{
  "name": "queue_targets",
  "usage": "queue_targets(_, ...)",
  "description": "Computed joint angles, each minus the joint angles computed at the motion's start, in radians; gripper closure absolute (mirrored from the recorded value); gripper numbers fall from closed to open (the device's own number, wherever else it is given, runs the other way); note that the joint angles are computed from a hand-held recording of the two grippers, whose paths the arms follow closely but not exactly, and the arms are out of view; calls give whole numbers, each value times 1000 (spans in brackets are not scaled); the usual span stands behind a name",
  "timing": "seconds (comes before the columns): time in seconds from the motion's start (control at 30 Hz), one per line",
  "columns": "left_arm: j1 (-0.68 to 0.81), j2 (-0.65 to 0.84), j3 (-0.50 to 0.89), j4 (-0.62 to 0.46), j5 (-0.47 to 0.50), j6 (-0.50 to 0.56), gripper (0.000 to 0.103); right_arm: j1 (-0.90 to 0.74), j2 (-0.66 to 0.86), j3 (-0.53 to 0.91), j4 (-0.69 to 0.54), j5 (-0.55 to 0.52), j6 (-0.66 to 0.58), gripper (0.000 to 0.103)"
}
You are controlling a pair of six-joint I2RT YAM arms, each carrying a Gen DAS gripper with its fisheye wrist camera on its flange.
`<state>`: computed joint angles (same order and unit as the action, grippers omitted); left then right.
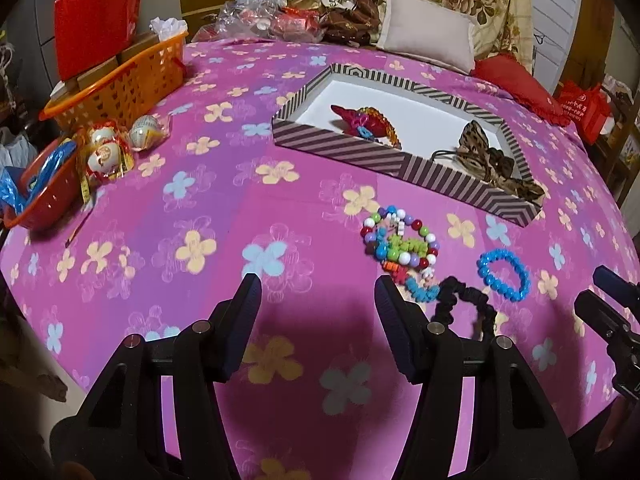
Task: Organize jewelry
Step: 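Withdraw both tools from the tray toward the loose bracelets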
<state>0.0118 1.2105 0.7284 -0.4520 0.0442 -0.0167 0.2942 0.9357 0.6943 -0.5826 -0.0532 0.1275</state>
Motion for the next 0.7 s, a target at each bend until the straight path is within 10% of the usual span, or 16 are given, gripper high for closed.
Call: queue_targets(0.7,41,288,183,-37,170,-90,44,14,20,-22,22,-15,-3,33)
